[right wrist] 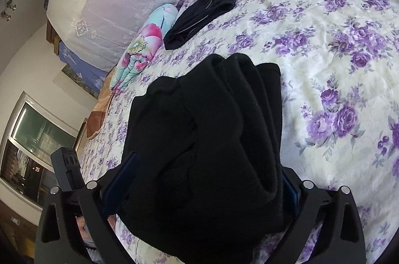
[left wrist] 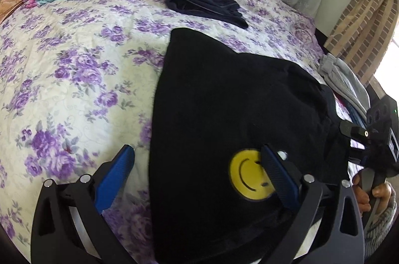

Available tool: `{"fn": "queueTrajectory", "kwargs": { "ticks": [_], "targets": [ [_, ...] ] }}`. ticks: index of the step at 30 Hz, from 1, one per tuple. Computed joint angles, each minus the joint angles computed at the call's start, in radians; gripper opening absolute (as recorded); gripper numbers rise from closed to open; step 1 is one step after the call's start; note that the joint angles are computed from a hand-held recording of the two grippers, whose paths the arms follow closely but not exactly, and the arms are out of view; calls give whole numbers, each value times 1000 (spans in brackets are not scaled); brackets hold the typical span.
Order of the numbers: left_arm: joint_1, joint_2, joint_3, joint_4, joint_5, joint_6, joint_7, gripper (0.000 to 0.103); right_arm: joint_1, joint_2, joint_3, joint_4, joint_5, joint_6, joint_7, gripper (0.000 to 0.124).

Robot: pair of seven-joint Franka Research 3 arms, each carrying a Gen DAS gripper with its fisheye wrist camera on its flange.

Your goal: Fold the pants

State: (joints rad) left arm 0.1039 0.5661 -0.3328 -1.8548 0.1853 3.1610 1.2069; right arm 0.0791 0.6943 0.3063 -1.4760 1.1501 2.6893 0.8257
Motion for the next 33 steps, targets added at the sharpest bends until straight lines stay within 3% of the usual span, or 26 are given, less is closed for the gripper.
{"fn": "queueTrajectory", "kwargs": {
  "ticks": [4,8,14,25,30,33],
  "targets": [
    [-6,-2,-9,-11,29,13,36,98,-2,9,-7,16,-18,-32,19,98],
    [29,11,-50,-4,25,8,58,98,-8,21,-4,32,-15,-48,33,98],
    [-47,-1,30,4,35,15,35,98,-4,27,1,39,-22,-29,38,98],
    [-57,-3,41,4,49,20,25,95,-9,16,7,18,6,-12,-12,94],
    [-90,-13,80,0,64,26,15,87,-14,8,6,3,17,-3,-10,85],
    [-82,-16,71,-4,66,27,14,83,-16,3,7,-6,29,0,-9,80]
  ]
}}
